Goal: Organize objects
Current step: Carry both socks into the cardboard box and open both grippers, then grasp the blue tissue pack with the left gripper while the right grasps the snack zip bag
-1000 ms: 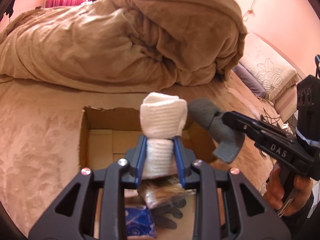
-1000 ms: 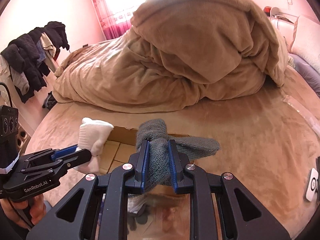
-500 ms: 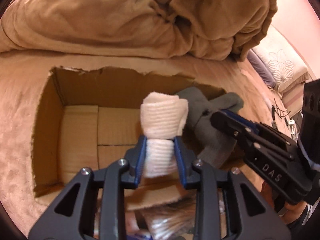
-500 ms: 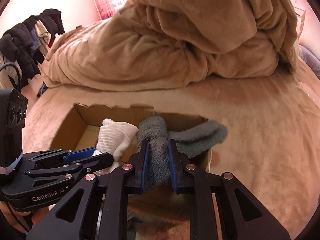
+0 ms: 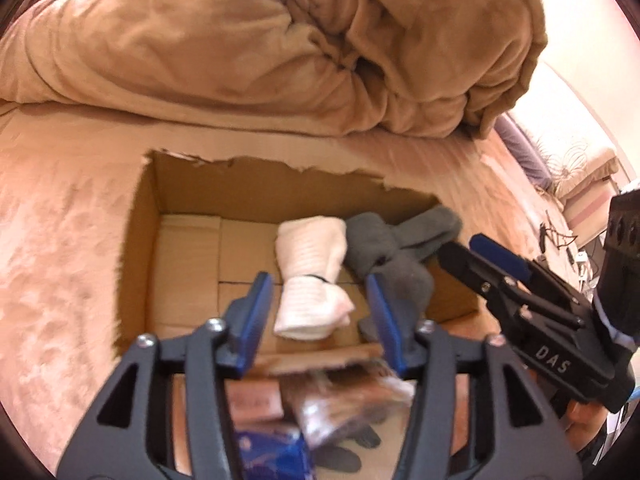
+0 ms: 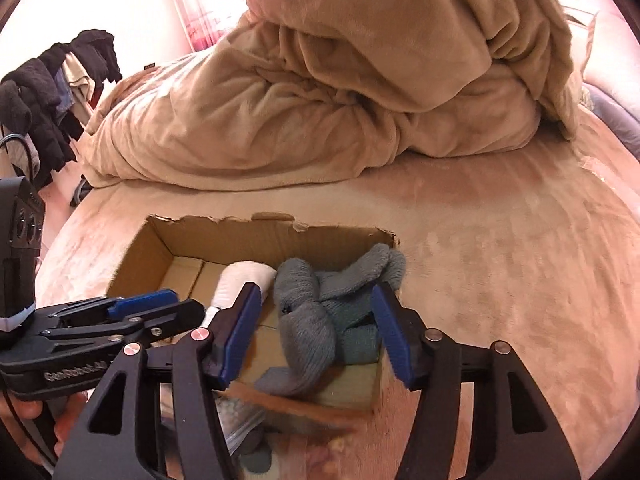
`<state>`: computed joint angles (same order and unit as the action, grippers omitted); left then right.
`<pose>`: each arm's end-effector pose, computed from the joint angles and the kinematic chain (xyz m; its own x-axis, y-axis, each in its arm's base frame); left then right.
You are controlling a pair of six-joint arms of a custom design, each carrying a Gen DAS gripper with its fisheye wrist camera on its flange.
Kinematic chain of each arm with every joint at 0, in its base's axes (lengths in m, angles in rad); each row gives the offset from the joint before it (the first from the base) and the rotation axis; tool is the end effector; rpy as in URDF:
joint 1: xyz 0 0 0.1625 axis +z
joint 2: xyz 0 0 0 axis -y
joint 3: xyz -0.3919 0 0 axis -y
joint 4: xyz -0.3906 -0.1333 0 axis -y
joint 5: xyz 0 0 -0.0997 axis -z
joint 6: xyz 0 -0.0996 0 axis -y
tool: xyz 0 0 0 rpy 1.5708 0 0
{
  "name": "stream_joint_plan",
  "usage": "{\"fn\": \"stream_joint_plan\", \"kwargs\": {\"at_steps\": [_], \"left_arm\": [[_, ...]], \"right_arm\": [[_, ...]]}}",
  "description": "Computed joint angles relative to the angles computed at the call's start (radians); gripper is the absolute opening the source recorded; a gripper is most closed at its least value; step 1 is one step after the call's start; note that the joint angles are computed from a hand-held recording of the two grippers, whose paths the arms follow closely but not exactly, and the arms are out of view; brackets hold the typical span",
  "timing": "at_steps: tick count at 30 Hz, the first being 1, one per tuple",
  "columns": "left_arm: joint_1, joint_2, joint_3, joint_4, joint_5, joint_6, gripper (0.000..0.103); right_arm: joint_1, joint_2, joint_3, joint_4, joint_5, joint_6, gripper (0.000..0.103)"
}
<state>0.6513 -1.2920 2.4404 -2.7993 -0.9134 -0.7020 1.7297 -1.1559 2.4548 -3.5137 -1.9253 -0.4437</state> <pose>-0.1795 -0.3809 0.1124 -0.9080 0.0678 -0.4134 0.2703 0.8488 -0.4544 0.1606 -0.3780 0.1301 -0.8118 -0.2871 0.5085 -0.5260 0.7378 -0.4231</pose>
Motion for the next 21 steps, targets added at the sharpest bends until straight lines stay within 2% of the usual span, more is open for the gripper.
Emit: {"fn": "stream_joint_plan", "kwargs": {"at_steps": [2,7,11,16,21], "left_arm": [[-0.036,-0.052,0.028,0.01,0.011,-0.027,0.067],[-0.136,-0.178,0.07,0.138,0.06,-0.116,0.068],[-0.234,-0.313,0.111,0.286,0.097,-0.216,0.074],[-0.358,-0.474,0.142,0.529,0.139,-0.373,0.074],[-0.459,-0.586,0.156,0.73,0.143,-0.504,0.074]], "right_arm": [[0.02,-0.024,0.015,0.003,-0.015,0.009,0.062],[0.089,-0.093,0.059,0.016,-0.056,0.04,0.062],[0.142,-0.146,0.089,0.033,-0.082,0.064,0.063],[0.211,-0.223,0.124,0.069,-0.12,0.098,0.063],[0.26,-0.301,0.165,0.097,-0.143,0.117,0.065]]}}
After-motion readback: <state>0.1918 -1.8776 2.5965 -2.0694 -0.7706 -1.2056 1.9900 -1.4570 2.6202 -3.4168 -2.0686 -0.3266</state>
